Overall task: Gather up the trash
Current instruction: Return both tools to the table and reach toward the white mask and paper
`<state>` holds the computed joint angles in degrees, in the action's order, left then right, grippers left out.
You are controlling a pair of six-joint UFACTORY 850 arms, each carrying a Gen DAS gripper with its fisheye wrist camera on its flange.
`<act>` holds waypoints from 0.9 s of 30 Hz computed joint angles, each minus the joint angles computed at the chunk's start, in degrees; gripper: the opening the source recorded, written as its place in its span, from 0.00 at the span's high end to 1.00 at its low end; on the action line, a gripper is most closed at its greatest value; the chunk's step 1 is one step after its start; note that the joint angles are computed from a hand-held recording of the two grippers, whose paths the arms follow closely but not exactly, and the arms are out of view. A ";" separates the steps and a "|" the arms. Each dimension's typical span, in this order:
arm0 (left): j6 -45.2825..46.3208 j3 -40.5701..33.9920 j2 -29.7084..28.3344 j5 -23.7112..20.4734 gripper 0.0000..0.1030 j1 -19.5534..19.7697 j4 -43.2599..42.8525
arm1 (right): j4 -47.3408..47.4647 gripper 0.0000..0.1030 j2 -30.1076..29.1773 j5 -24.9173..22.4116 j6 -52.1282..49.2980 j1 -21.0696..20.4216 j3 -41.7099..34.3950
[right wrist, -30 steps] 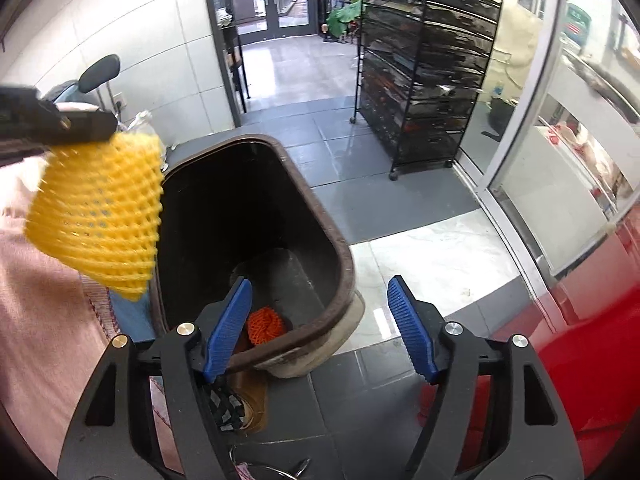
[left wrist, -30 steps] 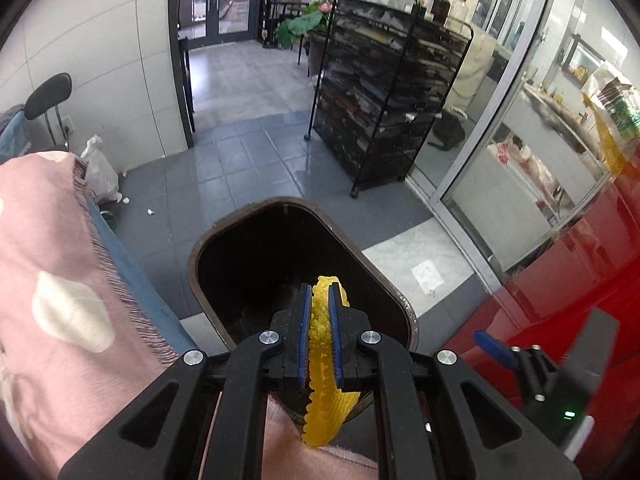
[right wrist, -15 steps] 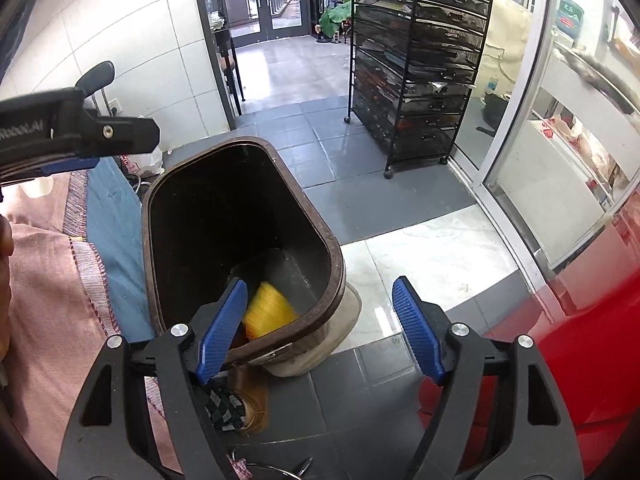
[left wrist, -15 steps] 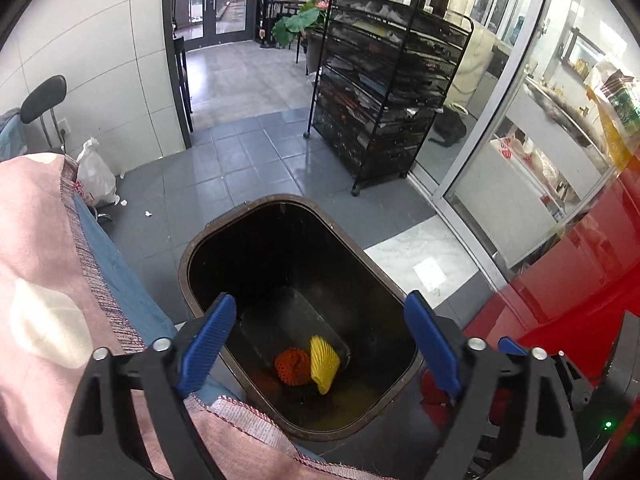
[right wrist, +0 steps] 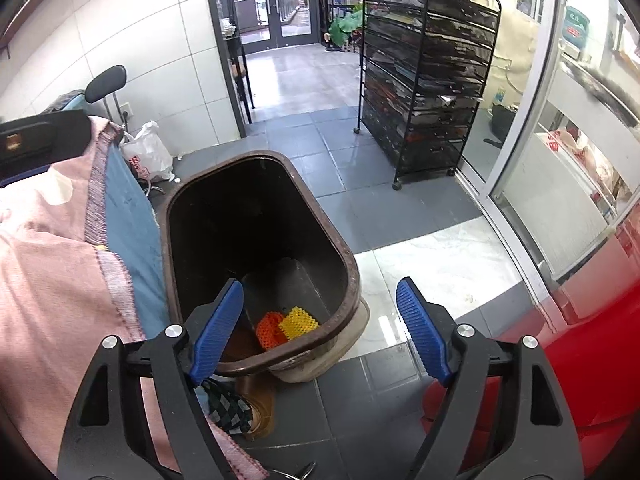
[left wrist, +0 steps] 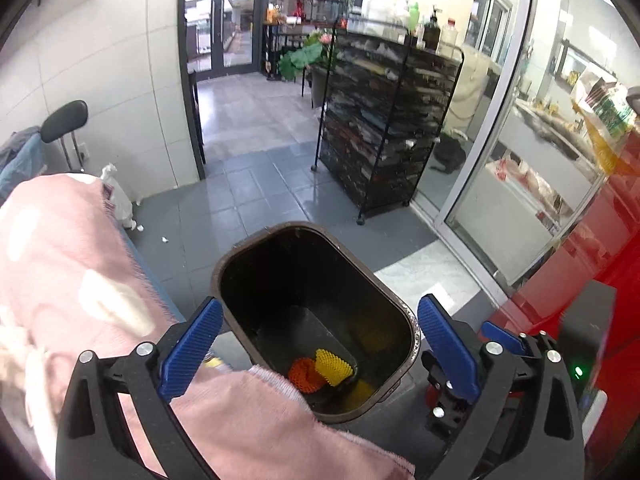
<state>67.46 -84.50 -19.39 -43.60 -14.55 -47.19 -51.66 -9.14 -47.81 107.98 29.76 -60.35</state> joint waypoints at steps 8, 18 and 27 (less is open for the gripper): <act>4.13 4.08 4.54 2.13 0.06 4.79 -4.78 | -2.38 0.23 -1.18 0.65 -1.55 2.08 -3.68; 3.63 7.33 7.47 7.60 0.06 10.98 -8.23 | -4.79 0.23 -5.64 2.91 -7.79 4.57 -12.26; 0.42 7.04 7.60 12.11 0.06 15.56 -7.00 | -3.16 0.23 -10.58 8.71 -18.18 5.83 -20.95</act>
